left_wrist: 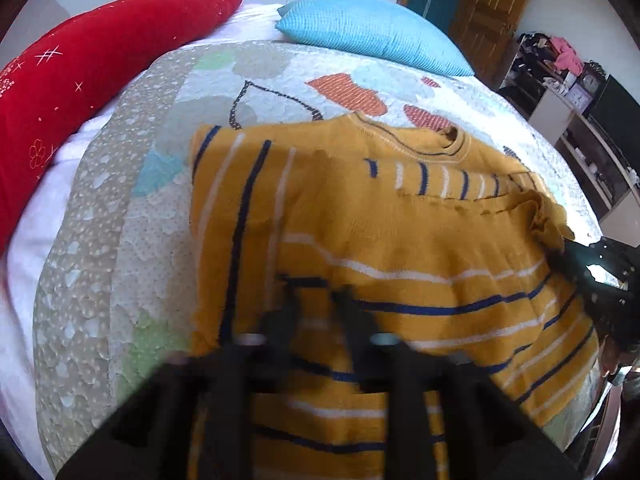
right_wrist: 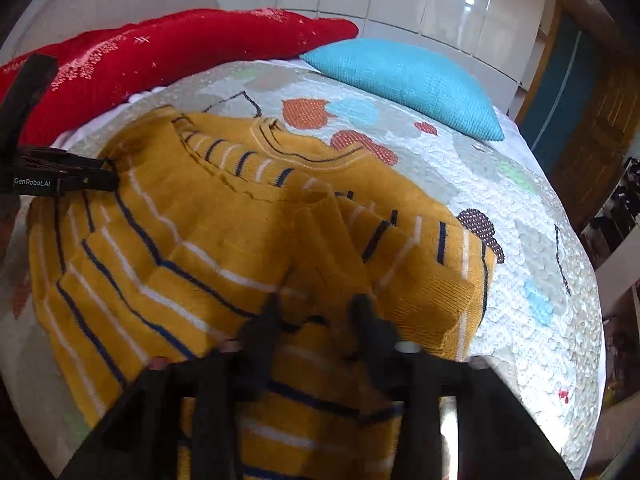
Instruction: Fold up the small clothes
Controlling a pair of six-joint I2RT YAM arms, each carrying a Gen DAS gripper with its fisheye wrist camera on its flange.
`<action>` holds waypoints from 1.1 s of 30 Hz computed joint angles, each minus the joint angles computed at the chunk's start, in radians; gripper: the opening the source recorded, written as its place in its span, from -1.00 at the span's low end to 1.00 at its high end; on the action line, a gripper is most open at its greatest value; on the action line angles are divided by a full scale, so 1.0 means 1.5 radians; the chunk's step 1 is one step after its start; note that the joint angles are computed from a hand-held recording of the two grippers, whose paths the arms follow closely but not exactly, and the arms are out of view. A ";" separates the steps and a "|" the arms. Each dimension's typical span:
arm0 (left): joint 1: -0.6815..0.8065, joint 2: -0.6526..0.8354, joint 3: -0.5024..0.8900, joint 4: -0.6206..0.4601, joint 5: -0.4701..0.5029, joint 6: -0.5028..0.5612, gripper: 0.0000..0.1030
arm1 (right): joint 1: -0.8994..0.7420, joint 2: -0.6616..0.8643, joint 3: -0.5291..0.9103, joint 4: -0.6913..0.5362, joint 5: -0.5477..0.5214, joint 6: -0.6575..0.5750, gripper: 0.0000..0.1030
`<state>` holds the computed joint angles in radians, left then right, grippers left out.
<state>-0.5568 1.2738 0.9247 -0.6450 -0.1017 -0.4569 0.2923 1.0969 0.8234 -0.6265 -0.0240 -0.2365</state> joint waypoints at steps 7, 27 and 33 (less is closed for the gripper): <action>0.064 -0.125 -0.013 -0.008 0.088 -0.024 -0.79 | -0.103 -0.011 0.069 -0.045 -0.116 0.011 -0.83; 0.242 0.213 0.163 0.039 0.066 -0.023 -0.77 | -0.218 0.430 0.322 0.044 -0.170 0.243 -0.72; 0.253 0.078 0.123 -0.002 0.067 -0.038 0.15 | -0.245 0.353 0.311 0.022 -0.136 0.218 -0.28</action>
